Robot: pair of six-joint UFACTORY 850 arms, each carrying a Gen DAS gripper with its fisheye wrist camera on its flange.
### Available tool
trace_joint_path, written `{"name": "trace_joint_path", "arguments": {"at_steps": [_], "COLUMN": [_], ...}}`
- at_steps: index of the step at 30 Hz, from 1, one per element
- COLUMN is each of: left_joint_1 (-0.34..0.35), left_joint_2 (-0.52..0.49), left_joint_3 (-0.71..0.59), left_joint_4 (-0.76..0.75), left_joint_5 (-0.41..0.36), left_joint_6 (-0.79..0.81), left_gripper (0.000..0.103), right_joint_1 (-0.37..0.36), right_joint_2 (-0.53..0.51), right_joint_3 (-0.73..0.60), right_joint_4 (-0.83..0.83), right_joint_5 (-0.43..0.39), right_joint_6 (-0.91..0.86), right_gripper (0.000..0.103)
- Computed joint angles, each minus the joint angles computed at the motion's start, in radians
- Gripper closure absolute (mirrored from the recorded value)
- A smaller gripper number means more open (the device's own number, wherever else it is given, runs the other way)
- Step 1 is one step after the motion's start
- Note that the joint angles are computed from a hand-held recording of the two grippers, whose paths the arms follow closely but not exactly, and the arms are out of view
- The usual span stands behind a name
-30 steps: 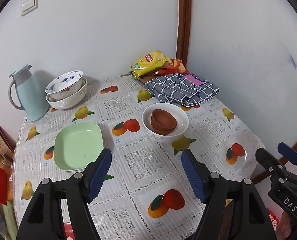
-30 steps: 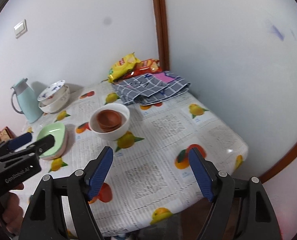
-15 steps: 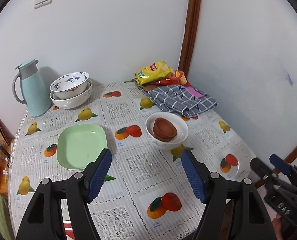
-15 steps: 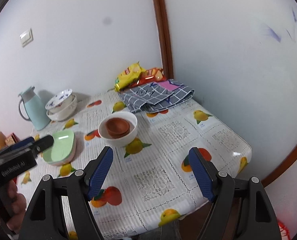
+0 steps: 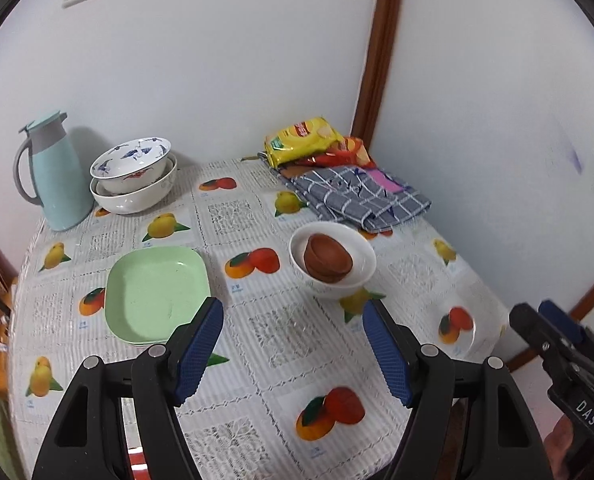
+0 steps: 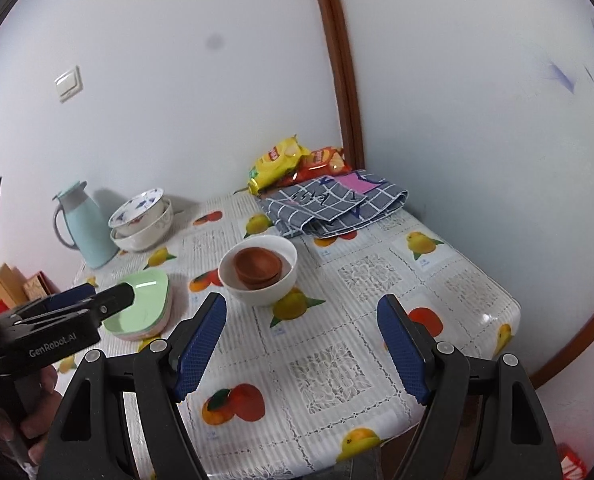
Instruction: Organize plates and bowls
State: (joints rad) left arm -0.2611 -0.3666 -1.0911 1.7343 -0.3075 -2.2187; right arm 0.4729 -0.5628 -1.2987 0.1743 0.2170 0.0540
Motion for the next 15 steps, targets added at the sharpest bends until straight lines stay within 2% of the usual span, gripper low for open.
{"name": "trace_joint_path", "arguments": {"at_steps": [2, 4, 8, 15], "left_joint_1": [0.008, 0.008, 0.004, 0.02], "left_joint_2": [-0.004, -0.015, -0.044, -0.108], "left_joint_3": [-0.007, -0.021, -0.059, -0.142], "left_joint_4": [-0.008, -0.068, -0.202, -0.478], "left_joint_5": [0.015, 0.015, -0.005, -0.021], "left_joint_6": [0.004, 0.078, 0.233, 0.527], "left_gripper": [0.032, 0.032, 0.032, 0.032], "right_joint_1": [0.0, -0.003, -0.019, -0.029], "right_joint_2": [-0.007, -0.012, -0.023, -0.06], "right_joint_3": [-0.011, -0.019, -0.032, -0.098], "right_joint_4": [0.052, 0.108, -0.03, -0.051], "right_joint_5": [-0.004, -0.002, -0.005, -0.076], "right_joint_6": [-0.051, -0.095, 0.076, 0.106], "right_gripper": [0.026, 0.026, 0.026, 0.026]}}
